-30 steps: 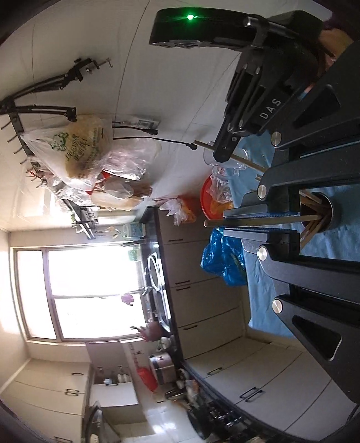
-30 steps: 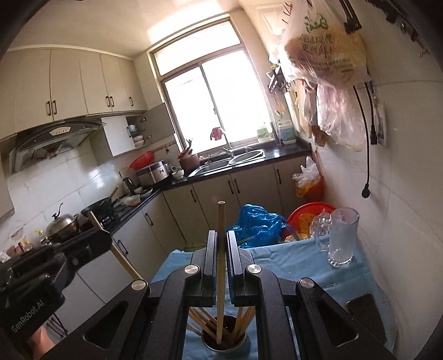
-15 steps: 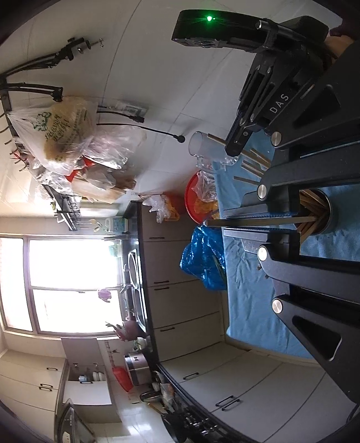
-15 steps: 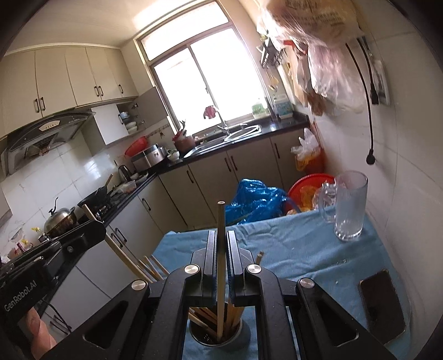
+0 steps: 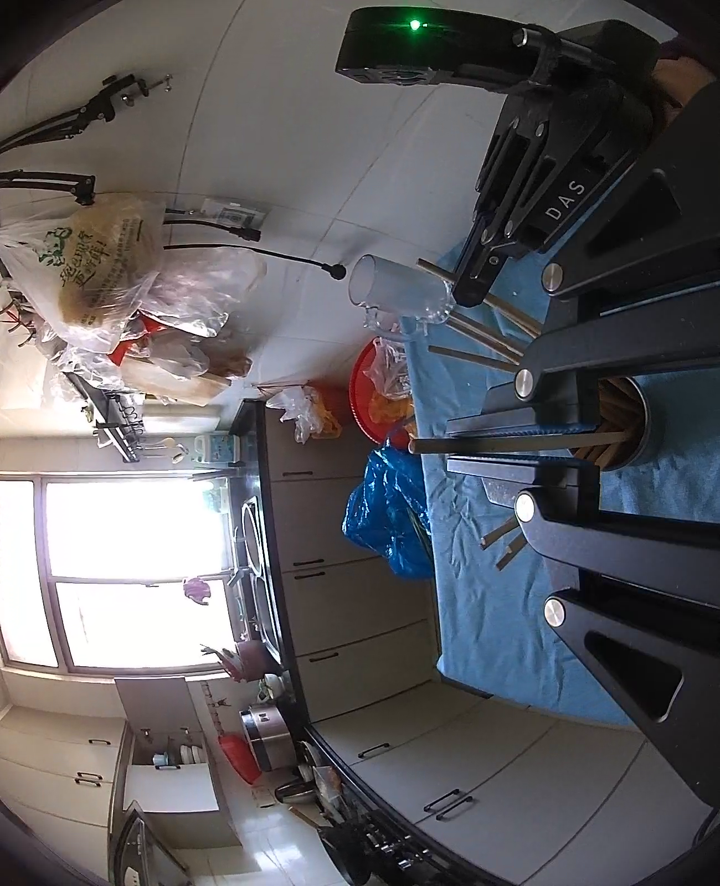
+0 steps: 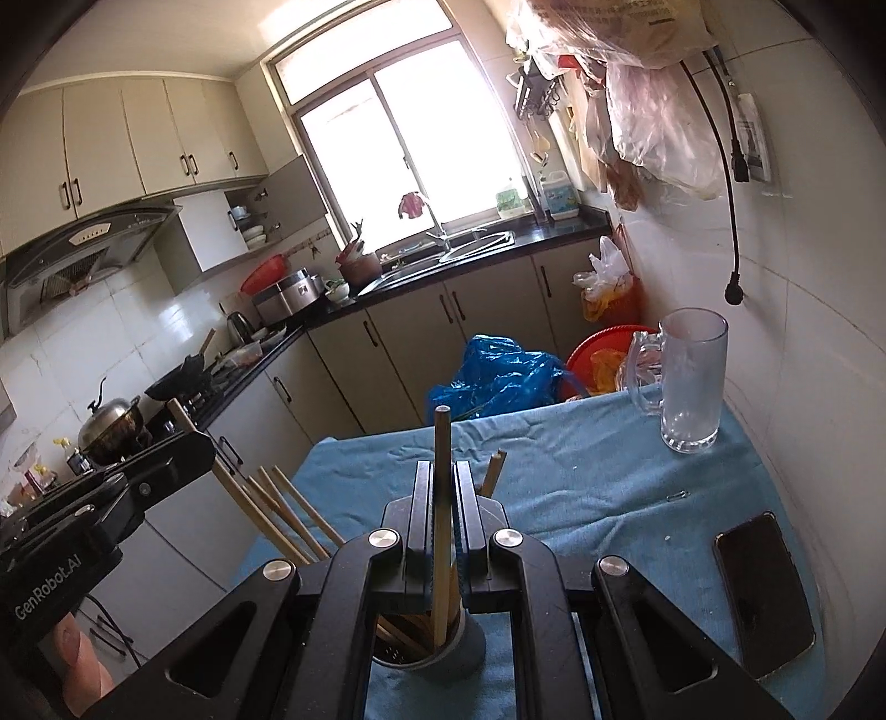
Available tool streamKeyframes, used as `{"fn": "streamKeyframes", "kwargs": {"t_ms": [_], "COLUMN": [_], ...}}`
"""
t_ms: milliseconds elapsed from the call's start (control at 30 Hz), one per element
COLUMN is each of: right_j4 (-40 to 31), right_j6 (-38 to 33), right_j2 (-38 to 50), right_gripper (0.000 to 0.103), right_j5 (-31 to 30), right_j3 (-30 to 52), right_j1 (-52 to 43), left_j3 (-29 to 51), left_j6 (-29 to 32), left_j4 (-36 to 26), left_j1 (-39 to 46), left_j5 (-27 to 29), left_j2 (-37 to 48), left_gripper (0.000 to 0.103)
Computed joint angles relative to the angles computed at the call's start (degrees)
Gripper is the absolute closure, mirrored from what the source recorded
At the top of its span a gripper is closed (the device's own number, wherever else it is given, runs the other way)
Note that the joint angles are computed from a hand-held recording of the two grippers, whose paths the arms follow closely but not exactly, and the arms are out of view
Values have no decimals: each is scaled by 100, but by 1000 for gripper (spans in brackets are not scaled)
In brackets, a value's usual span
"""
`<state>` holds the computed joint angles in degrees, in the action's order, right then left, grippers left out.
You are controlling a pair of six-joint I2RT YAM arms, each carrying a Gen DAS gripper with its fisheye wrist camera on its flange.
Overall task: Organize utensils
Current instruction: 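Lower the chopsticks into the grey cup while holding both tools above it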
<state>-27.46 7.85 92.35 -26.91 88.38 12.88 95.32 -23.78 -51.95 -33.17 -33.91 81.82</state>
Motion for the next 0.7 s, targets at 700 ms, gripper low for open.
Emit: {"fn": "streamKeyframes", "kwargs": {"t_ms": [700], "right_j4": [-6], "right_j6": [-270], "right_j2": [-20], "right_gripper": [96], "right_j5": [95], "right_j3": [-276], "right_j1": [158], "left_j3": [-814], "left_j6": [-241], "left_j4": [129], "left_j1": [251], "left_j5": [349], "left_j2": [-202], "left_gripper": [98]}}
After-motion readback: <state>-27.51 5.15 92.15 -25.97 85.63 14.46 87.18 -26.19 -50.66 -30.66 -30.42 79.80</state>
